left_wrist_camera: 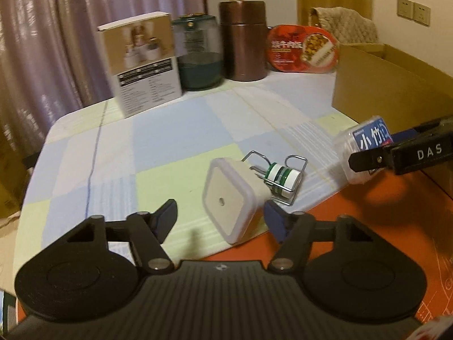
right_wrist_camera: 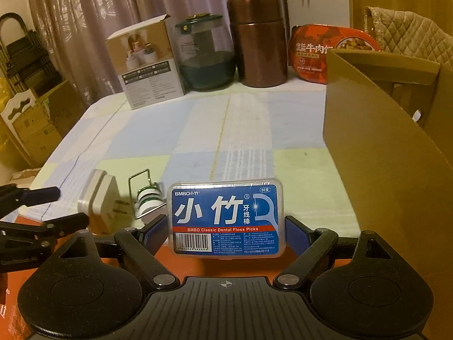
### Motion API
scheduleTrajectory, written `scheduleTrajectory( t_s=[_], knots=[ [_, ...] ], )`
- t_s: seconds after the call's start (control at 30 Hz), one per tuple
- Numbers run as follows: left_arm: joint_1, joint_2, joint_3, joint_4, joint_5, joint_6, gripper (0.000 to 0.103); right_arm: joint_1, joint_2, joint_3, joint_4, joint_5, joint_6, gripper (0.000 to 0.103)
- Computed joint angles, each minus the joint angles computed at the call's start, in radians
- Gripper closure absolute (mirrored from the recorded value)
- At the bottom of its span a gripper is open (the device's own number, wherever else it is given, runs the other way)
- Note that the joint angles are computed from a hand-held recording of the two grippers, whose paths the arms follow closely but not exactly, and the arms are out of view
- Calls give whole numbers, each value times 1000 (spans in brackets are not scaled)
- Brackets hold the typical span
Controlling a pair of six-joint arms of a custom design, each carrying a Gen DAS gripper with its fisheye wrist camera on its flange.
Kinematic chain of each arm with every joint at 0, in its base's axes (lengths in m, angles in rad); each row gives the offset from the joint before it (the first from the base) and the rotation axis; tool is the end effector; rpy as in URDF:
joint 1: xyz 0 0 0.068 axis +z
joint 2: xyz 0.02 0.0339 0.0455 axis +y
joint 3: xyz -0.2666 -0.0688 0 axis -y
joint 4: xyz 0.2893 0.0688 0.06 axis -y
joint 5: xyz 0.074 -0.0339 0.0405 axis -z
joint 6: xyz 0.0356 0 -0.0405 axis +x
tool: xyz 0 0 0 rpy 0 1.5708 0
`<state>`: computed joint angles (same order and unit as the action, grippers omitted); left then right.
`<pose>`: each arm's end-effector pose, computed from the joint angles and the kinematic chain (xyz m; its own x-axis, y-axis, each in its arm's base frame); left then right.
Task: Organize rigid objects
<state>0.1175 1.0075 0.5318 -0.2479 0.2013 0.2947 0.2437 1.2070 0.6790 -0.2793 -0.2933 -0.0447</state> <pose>0.2431 0.0215 0.1877 -0.6193 0.2135 -0.7556 0.2235 0.9705 0.0910 0.2692 0.0776 0.1907 -0.6814 -0.2135 -0.7001 -0.4559 0.8721 0.1778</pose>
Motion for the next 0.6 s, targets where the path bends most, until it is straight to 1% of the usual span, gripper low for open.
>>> scheduleTrajectory(
  t_s=[0.03,0.1,0.27,0.37,0.43,0.5,0.57,0.6],
  knots=[
    [5,25,10,4,12,10,57,-1,3,-1,3,0,-2,20],
    [12,68,36,-18,44,26,64,-5,5,-3,7,-2,-10,20],
    [-4,108,55,-32,98,-4,67,-15,8,-4,10,-4,-15,20],
    [-14,113,62,-39,153,-29,67,-17,11,2,9,-6,-15,20],
    [-26,101,65,-54,174,-24,67,-19,8,1,8,-9,-14,20],
    [-38,76,57,-59,164,0,67,-21,4,2,7,-10,-10,20],
    [-43,48,41,-51,127,35,67,-24,4,4,6,-13,-9,20],
    [-36,39,34,-39,115,47,65,-25,0,3,4,-16,-9,20]
  ],
)
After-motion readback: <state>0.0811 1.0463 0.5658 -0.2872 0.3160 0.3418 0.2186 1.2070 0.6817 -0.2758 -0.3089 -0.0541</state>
